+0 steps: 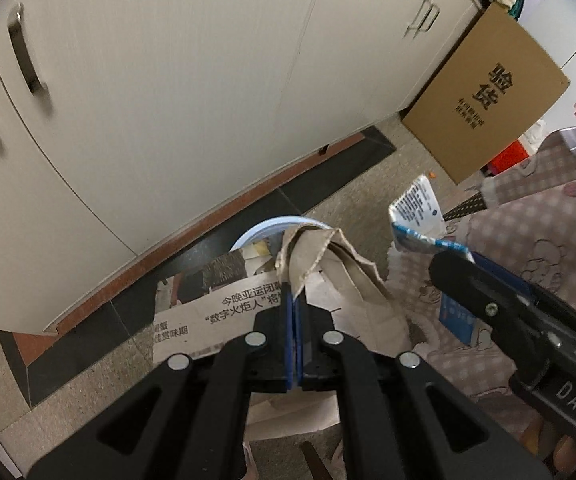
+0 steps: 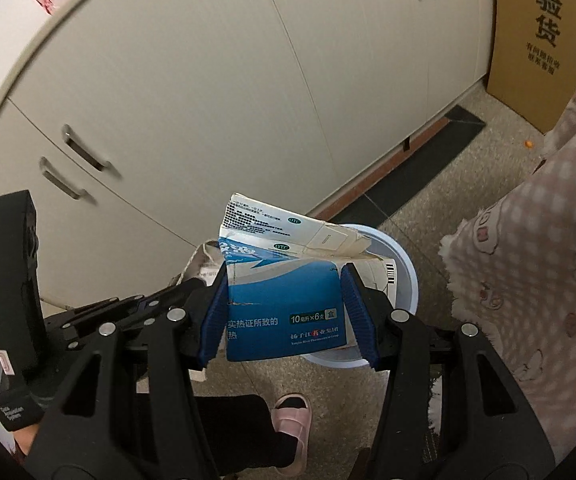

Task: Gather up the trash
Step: 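Carry the medicine box and newspaper over the wastebasket with both tools, then open the right tool to drop the medicine box into the basket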

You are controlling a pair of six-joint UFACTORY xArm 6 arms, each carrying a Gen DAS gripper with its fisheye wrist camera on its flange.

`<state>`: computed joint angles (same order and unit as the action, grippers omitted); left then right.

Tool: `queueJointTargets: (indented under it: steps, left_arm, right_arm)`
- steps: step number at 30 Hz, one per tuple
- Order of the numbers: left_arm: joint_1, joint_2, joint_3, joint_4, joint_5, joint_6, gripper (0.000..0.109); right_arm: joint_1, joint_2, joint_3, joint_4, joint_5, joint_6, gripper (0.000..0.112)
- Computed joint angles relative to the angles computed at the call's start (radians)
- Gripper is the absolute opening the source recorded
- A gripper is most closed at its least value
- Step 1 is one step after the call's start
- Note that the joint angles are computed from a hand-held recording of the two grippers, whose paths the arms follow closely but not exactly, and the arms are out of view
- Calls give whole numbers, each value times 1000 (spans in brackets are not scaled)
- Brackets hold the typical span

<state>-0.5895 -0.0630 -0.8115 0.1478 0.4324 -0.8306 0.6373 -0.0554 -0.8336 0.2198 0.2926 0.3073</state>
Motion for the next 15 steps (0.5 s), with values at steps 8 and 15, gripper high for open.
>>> queueJointTargets:
  steps: [8, 15]
  left_arm:
    - [13, 49, 13, -30, -14, 30, 1]
    - [20, 111, -14, -72, -17, 62, 1]
  right_arm:
    - [-9, 84, -16, 106, -25, -98, 53]
    - [-13, 137, -42, 177, -42, -150, 55]
